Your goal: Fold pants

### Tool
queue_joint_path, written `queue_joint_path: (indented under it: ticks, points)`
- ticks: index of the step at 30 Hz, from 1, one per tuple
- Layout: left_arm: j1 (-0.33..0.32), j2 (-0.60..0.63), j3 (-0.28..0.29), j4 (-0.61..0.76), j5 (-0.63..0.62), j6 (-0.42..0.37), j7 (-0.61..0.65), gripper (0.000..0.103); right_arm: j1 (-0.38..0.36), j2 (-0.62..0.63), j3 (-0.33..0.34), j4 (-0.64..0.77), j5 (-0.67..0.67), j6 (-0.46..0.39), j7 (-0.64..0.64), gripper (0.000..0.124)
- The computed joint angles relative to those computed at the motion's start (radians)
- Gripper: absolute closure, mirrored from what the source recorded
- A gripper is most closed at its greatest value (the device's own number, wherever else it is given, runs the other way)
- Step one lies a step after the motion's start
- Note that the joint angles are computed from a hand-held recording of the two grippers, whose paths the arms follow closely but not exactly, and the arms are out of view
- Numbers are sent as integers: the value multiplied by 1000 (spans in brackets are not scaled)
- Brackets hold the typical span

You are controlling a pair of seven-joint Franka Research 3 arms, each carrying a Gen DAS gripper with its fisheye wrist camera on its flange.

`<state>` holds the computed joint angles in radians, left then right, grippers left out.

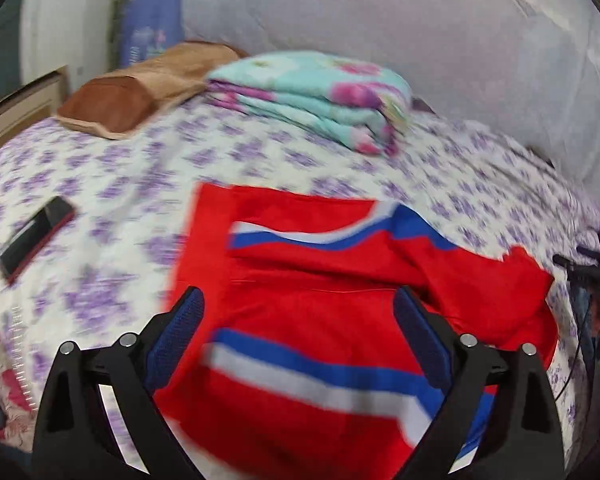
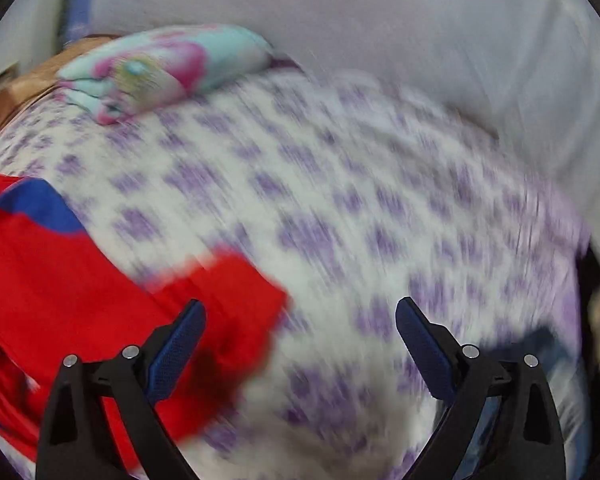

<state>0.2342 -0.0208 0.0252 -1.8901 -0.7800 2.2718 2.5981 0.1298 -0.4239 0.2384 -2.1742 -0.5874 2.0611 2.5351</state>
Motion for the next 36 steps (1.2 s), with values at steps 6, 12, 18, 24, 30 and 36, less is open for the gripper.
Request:
queue_joint_path:
  ticks: [6, 12, 18, 24, 30, 36]
  points:
    - [-32, 62, -40, -8, 132, 75, -125, 10, 160, 8, -256, -163, 229, 418, 73, 103]
    - [-11, 101, -59, -5, 169, 90, -140, 10, -29, -99, -11, -167, 220, 489, 218, 112]
    - [-6, 97, -70, -20, 145, 96, -88, 8, 27, -69, 32, 124, 99, 88, 355, 111]
    - [-3, 94, -69, -25, 110, 104, -75, 8, -101, 382, 110, 635, -10, -90, 260, 57]
    - [7, 90, -62, -27, 52, 87, -47, 8, -30, 469, 58, 661, -127, -282, 293, 42]
    - [-2, 78, -63, -46, 60, 111, -44, 8, 104, 231, -215, 187, 148, 99, 296, 90]
